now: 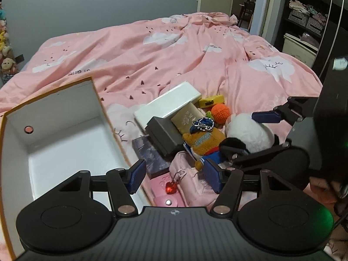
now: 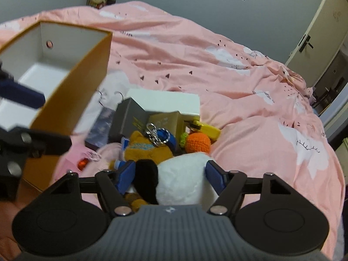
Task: Organize objects
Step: 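Grasp the white striped-ear plush with the right tool while the left tool approaches, then grasp the sailor-hat red panda plush with the left tool while right holds white plush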
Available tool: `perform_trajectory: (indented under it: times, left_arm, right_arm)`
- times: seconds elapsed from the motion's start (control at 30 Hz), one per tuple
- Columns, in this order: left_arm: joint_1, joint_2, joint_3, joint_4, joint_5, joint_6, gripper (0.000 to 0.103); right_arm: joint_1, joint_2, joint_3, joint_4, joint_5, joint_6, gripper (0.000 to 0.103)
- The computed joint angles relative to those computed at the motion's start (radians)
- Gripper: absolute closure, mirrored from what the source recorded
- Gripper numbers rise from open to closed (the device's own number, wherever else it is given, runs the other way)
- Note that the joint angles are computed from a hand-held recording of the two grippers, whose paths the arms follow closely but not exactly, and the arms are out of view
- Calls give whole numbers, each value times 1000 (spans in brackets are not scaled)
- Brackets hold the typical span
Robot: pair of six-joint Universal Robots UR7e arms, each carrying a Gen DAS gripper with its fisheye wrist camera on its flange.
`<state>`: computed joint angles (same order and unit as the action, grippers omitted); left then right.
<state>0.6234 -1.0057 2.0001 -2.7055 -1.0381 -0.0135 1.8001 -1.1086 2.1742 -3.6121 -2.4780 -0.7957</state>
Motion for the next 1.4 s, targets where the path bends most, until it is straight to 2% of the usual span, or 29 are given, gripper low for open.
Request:
perform_trajectory:
  times: [0.1,0.37,0.5,0.8,0.93,1.07,1.23,1.3,1.4]
  left_arm:
    - [11,20,-31,24,-44,4,31]
    - [52,106,-136,141,-183,-29,31]
    - [76,165,-201,217,-235,-83,31]
    - [105,253,-288,285,-278,-166,31]
    - [108,272,-294,270,-287,-171,41]
    - [111,271,-276,232,-293,-179,46]
    - [99,229,-218,148,-282,-175,59]
    - [91,204,-195,115,-277,-172,70]
    - [78,157,-155,68,-267,-165,75]
  right_arm:
    - [-22,-26,9,32,-1,-1,30]
    - [-105,-239,74,303,143,255,30]
    - [-154,-304,102,375,214,325,29]
    - [-221,-311,116,365,309,311,24]
    - [-245,-316,116,375,346,318,23]
    - [-245,-308,125,342,349,303,23]
    - [-215,-312,137,313,335,289,26]
    - [-197,-318,143,300,330,283,27]
    - [-164,-323,150,275,320,270,27]
